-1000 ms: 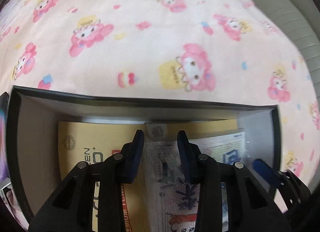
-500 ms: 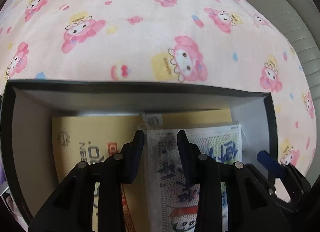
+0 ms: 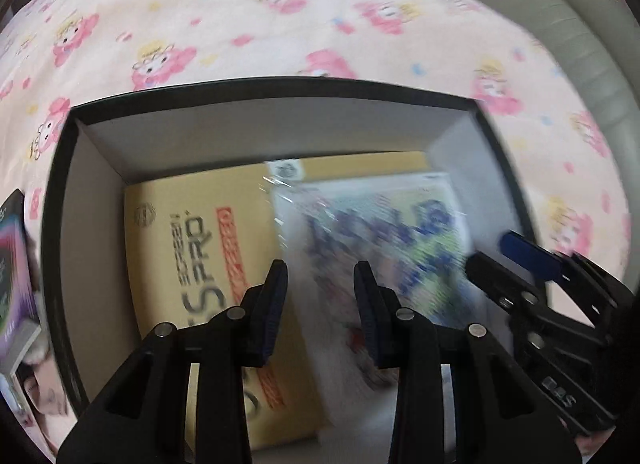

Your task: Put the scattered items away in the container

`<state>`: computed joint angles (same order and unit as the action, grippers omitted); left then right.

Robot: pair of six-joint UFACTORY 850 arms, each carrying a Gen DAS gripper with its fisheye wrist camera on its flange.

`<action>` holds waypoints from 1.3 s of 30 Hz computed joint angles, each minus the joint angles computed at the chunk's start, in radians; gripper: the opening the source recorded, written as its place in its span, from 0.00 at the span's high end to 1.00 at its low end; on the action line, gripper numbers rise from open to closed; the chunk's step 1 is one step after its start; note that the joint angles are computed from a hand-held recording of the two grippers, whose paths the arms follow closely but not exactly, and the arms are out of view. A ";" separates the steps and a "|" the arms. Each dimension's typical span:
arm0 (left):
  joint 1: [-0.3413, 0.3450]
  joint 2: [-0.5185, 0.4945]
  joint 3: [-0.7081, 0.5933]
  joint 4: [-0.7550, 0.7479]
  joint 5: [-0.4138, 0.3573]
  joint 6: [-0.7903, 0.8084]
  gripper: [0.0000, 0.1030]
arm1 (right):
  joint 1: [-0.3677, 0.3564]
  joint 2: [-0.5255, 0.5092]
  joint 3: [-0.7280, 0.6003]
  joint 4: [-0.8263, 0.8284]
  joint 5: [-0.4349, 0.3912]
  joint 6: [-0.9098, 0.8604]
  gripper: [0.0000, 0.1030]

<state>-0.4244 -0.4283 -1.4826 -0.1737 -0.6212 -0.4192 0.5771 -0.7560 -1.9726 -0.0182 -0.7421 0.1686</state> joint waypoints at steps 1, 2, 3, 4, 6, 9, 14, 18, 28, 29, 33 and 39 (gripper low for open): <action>-0.009 0.012 0.009 -0.008 0.021 0.002 0.67 | 0.004 0.020 0.027 -0.019 0.016 0.022 0.60; -0.019 0.038 0.032 -0.002 0.044 -0.003 0.67 | 0.007 0.043 0.057 -0.037 0.035 0.044 0.60; -0.033 0.046 0.042 0.027 0.060 -0.030 0.66 | 0.011 0.075 0.100 -0.049 0.063 0.062 0.60; -0.050 0.016 0.009 0.075 0.074 -0.072 0.66 | 0.013 0.096 0.129 -0.052 0.087 0.067 0.60; -0.078 0.032 0.023 0.148 0.102 -0.133 0.65 | 0.025 0.164 0.221 -0.076 0.150 0.102 0.60; -0.102 0.127 0.115 0.159 0.149 -0.155 0.61 | 0.062 0.250 0.333 -0.184 0.224 0.207 0.57; -0.143 0.272 0.242 0.253 0.163 -0.279 0.61 | 0.101 0.376 0.475 -0.231 0.307 0.304 0.56; -0.185 0.365 0.315 0.351 0.149 -0.374 0.61 | 0.138 0.450 0.551 -0.252 0.338 0.358 0.56; -0.185 0.579 0.513 0.381 0.156 -0.491 0.61 | 0.230 0.487 0.581 -0.117 0.365 0.215 0.57; -0.184 0.596 0.525 0.403 0.141 -0.515 0.61 | 0.240 0.481 0.575 -0.082 0.362 0.186 0.57; -0.187 0.678 0.583 0.529 0.084 -0.656 0.61 | 0.271 0.437 0.515 0.148 0.327 -0.033 0.63; -0.125 0.856 0.718 0.543 0.035 -0.730 0.61 | 0.343 0.338 0.390 0.253 0.276 -0.171 0.63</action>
<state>-0.5498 0.4280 -0.7650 0.3693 -0.5864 -1.1491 0.9203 -0.4181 -1.5830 0.2343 -0.4661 -0.0023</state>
